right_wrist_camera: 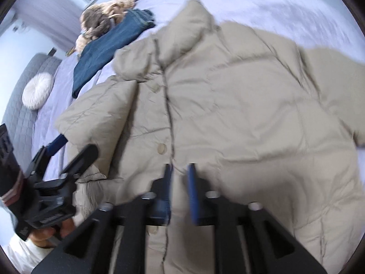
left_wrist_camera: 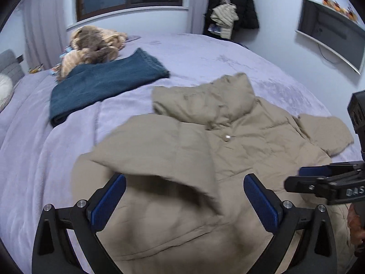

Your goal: Fold large clothes

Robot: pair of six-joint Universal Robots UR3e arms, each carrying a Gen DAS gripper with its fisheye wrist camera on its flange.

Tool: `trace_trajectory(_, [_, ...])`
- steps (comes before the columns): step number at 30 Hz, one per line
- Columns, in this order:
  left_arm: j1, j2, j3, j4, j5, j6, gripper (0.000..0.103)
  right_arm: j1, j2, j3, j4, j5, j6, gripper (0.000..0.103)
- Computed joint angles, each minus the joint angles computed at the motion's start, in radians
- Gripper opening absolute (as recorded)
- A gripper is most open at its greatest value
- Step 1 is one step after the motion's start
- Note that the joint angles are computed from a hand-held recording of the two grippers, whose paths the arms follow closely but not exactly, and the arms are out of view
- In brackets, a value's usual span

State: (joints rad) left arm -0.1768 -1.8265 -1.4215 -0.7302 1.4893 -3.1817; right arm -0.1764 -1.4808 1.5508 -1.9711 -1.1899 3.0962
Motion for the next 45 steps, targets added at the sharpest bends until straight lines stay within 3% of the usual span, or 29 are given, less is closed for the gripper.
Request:
trace_trajectory(1, [0.058,0.047,-0.044,-0.019,-0.022,-0.012,0.103,0.049,0.025,-0.048,-0.014,-0.035,0.002,0.091])
trace_trajectory(3, [0.177,0.105,-0.120,-0.033,-0.061,-0.029,0.102,0.128,0.045,-0.086,-0.078,-0.069,-0.033,0.092])
trace_trajectory(8, [0.363,0.128,-0.226,-0.093,-0.100,-0.038,0.056,0.450,0.298,-0.387,-0.132,-0.338,-0.138,0.091])
trace_trajectory(11, [0.354,0.109,-0.277,-0.066,-0.053,-0.015,0.053,0.579,0.452,-0.524,-0.165,-0.515,-0.196,0.090])
trace_trajectory(12, [0.346,0.105,-0.293,-0.048,-0.034,-0.011,0.053,0.605,0.486,-0.538,-0.197,-0.570,-0.212,0.084])
trace_trajectory(14, [0.328,0.102,-0.313,-0.027,-0.013,-0.021,0.053,0.620,0.572,-0.631,-0.213,-0.653,-0.204,0.022])
trace_trajectory(15, [0.325,0.105,-0.325,-0.017,-0.009,-0.024,0.053,0.598,0.567,-0.630,-0.212,-0.633,-0.177,0.004])
trace_trajectory(18, [0.313,0.098,-0.337,0.001,0.015,-0.019,0.053,0.423,0.394,-0.420,-0.307,-0.381,0.024,0.004])
trace_trajectory(21, [0.289,0.059,-0.281,-0.023,0.038,-0.018,0.053,0.242,0.240,-0.180,-0.358,-0.194,0.193,0.004])
trace_trajectory(24, [0.273,0.035,-0.233,-0.060,0.073,-0.019,0.053,0.075,0.193,-0.031,-0.297,0.020,0.302,0.015])
trace_trajectory(25, [0.273,0.030,-0.207,-0.084,0.071,-0.023,0.053,0.034,0.181,0.006,-0.265,0.066,0.329,0.029])
trace_trajectory(27, [0.296,0.055,-0.183,-0.110,0.032,-0.019,0.053,-0.011,0.147,0.036,-0.185,0.091,0.335,0.041])
trace_trajectory(29, [0.323,0.084,-0.174,-0.095,-0.022,-0.009,0.053,-0.037,0.064,0.088,-0.179,0.093,0.296,0.042])
trace_trajectory(32, [0.318,0.032,-0.081,-0.087,-0.029,0.003,0.053,-0.002,-0.015,0.087,-0.242,-0.030,0.243,0.041])
trace_trajectory(37, [0.248,-0.175,0.104,-0.129,0.061,-0.015,0.053,0.074,0.196,-0.190,-0.190,-0.072,0.143,0.029])
trace_trajectory(40, [0.221,-0.207,0.077,-0.106,0.097,-0.036,0.057,0.096,0.334,-0.316,-0.096,-0.135,0.125,0.025])
trace_trajectory(43, [0.205,-0.230,0.073,-0.089,0.140,-0.052,0.067,0.074,0.328,-0.230,-0.129,-0.136,0.068,0.016])
trace_trajectory(45, [0.205,-0.232,0.100,-0.124,0.144,-0.066,0.067,0.066,0.295,-0.209,-0.118,-0.138,0.031,0.016])
